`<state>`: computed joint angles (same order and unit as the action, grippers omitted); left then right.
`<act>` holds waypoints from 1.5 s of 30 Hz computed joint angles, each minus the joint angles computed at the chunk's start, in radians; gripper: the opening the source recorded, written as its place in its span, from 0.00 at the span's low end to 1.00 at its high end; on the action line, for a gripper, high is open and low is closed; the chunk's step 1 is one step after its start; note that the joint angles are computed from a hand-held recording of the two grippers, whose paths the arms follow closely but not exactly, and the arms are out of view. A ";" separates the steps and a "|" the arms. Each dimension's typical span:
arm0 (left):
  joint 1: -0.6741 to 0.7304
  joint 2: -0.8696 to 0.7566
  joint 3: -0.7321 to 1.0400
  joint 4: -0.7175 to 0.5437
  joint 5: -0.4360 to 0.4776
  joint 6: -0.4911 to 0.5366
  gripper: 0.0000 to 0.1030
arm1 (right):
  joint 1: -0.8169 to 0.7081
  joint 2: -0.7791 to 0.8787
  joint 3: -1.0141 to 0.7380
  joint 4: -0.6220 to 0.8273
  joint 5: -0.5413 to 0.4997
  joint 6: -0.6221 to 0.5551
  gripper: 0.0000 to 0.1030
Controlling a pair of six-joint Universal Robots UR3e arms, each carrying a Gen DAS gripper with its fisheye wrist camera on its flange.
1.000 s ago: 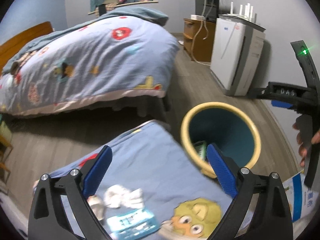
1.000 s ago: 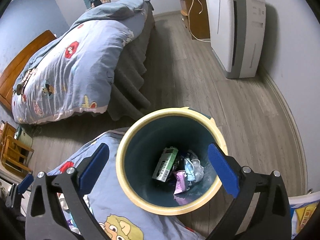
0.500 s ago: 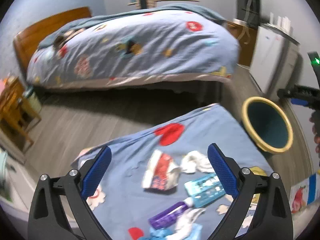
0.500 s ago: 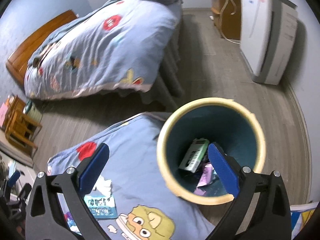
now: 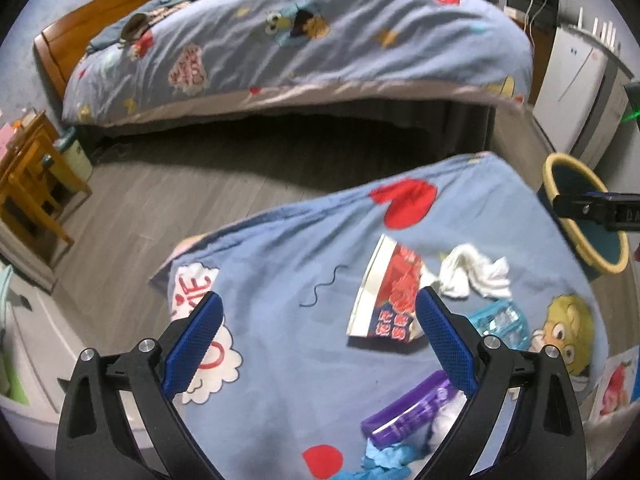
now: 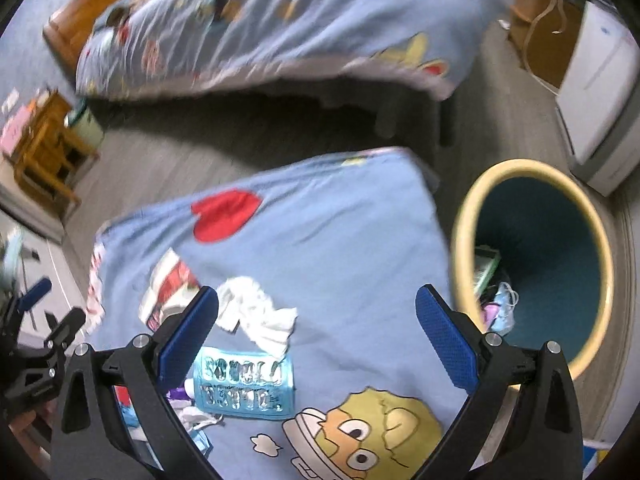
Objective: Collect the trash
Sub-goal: 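Move both open tools back toward the remaining trash on the cushion, then grasp the red-and-white paper cup with left tool while right tool grasps white tissue, then carry cup and tissue over the bin and open both tools to drop them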
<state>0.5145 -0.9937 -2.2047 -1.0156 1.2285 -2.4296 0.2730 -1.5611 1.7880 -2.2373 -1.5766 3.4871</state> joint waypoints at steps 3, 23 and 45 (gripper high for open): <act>-0.035 -0.017 -0.031 0.035 0.000 0.016 0.93 | 0.012 0.051 -0.001 -0.029 0.024 0.002 0.94; -0.265 -0.226 -0.078 0.157 0.045 -0.008 0.50 | -0.022 0.239 -0.016 -0.087 0.215 -0.010 0.49; -0.234 -0.158 -0.027 0.077 0.015 0.002 0.19 | -0.033 0.124 0.005 -0.016 0.236 -0.071 0.06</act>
<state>0.2804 -1.1522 -2.2314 -0.9390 1.2434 -2.4280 0.2397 -1.4367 1.7932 -2.2536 -1.3409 3.4164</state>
